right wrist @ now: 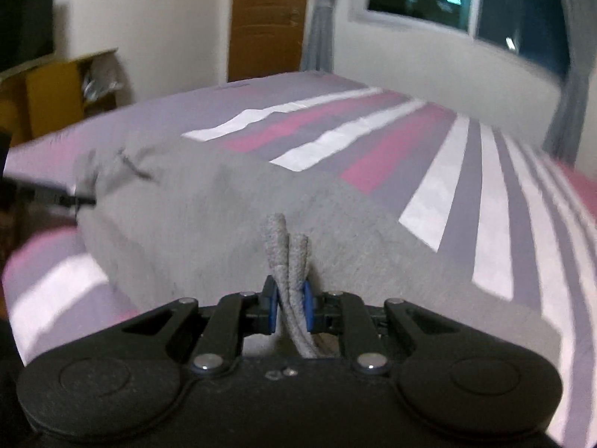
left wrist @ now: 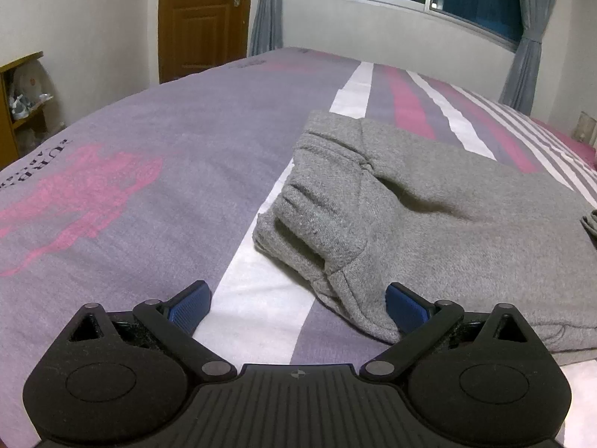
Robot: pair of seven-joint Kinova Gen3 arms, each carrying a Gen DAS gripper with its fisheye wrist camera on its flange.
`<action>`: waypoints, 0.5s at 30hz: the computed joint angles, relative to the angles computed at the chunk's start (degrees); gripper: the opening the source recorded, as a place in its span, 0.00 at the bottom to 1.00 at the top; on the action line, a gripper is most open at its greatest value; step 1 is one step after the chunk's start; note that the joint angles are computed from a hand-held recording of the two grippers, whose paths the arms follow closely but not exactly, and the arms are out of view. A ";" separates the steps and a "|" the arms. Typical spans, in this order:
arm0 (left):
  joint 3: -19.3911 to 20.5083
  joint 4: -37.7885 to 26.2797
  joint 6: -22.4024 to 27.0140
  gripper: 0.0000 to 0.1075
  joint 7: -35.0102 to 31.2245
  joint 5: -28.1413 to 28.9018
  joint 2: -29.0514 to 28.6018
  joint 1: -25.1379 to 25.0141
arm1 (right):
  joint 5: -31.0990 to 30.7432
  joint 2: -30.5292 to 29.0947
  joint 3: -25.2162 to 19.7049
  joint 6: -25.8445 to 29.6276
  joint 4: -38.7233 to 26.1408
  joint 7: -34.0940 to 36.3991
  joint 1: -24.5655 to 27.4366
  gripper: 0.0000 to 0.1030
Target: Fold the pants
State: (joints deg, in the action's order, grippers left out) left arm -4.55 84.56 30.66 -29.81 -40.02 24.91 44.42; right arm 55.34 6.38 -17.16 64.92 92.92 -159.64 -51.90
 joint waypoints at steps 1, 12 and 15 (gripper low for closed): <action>0.01 0.04 -0.01 0.93 0.03 0.01 -0.03 -0.01 | -0.20 0.20 -0.29 0.37 -0.29 2.04 -0.19 0.12; 0.83 -0.71 1.07 0.93 -0.90 0.63 0.05 -0.57 | -3.80 3.11 1.12 0.15 -2.06 6.78 -3.35 0.24; 3.23 -2.21 2.48 0.93 -4.91 4.04 -0.25 -3.12 | -2.87 -0.05 0.38 -5.29 1.04 3.27 -2.60 0.32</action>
State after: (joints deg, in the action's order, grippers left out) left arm -1.32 82.35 33.14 -34.72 -35.99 24.66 41.30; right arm 52.47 6.33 -16.78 59.63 93.97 -156.37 -54.50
